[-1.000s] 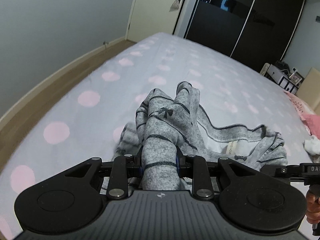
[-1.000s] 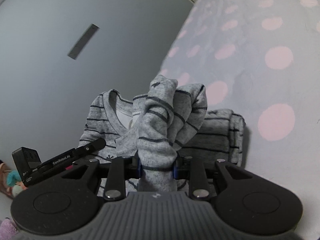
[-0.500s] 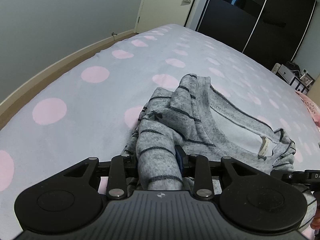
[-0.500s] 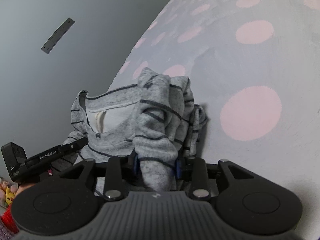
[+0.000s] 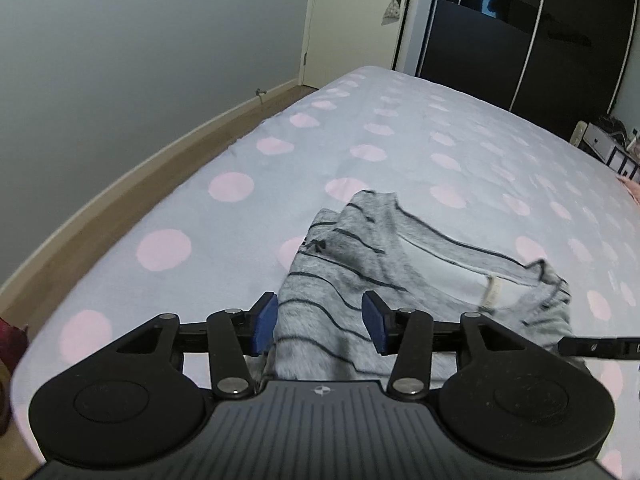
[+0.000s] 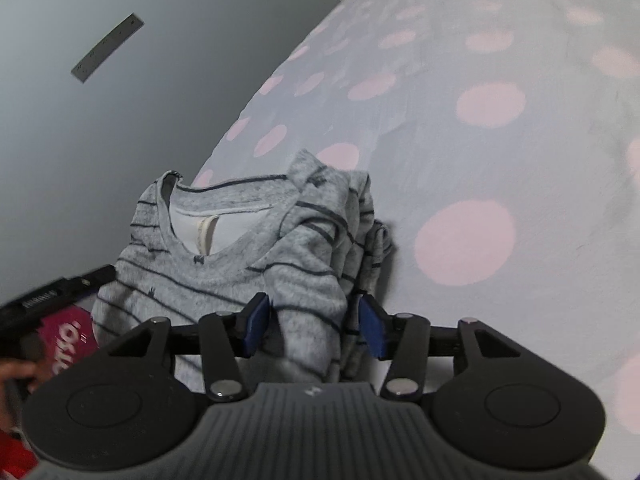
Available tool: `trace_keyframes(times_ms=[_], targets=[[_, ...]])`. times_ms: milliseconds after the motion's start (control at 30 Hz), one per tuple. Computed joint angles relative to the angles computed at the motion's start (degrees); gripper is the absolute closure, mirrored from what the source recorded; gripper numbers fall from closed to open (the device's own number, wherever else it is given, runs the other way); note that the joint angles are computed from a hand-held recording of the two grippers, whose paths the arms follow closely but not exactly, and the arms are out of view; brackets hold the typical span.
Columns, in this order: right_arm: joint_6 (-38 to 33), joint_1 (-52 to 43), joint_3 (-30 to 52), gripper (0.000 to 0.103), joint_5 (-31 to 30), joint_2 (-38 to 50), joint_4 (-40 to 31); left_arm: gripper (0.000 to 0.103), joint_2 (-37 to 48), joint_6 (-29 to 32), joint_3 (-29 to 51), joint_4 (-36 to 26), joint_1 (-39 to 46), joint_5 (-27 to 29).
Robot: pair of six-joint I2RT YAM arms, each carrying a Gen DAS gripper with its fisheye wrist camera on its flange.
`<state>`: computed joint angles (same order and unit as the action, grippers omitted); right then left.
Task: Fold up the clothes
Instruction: 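Lay the folded shirt on the stack and open both tools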
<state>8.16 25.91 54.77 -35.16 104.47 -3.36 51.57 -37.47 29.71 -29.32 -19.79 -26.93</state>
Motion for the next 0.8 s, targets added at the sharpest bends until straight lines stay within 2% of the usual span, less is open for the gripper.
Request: trace_keyframes(times_ms=[200,300,467,533,667,800], targets=[[-7.53,-2.02,-2.22,0.040,2.65,-10.10,-5.55,0.057,1.86,-9.93,8.98,-14.53,-12.88,-8.26],[-11.90,-4.87,-3.27,0.039,1.00,-15.41,-9.32,0.057,4.90,-17.47,15.07,-22.55,-21.56,-12.52],[-25.27,-12.98,-3.26,0.035,-4.10,-23.80,-19.53,0.056,15.09,-26.84,29.37,-34.31,-35.46,-18.52],[-33.25,-17.95,-1.45,0.034,-7.20,-25.98,-26.17,0.054,20.84,-28.16,37.56,-38.18,-40.51,-20.96],[-51.08,-30.66,4.38,0.029,-14.45,-28.32,-41.62,0.050,33.93,-25.83,56.38,-43.02,-46.95,-25.49],[-75.65,-46.12,13.51,0.025,-21.11,-26.43,-61.68,0.042,49.35,-21.62,79.90,-46.48,-51.72,-29.42]])
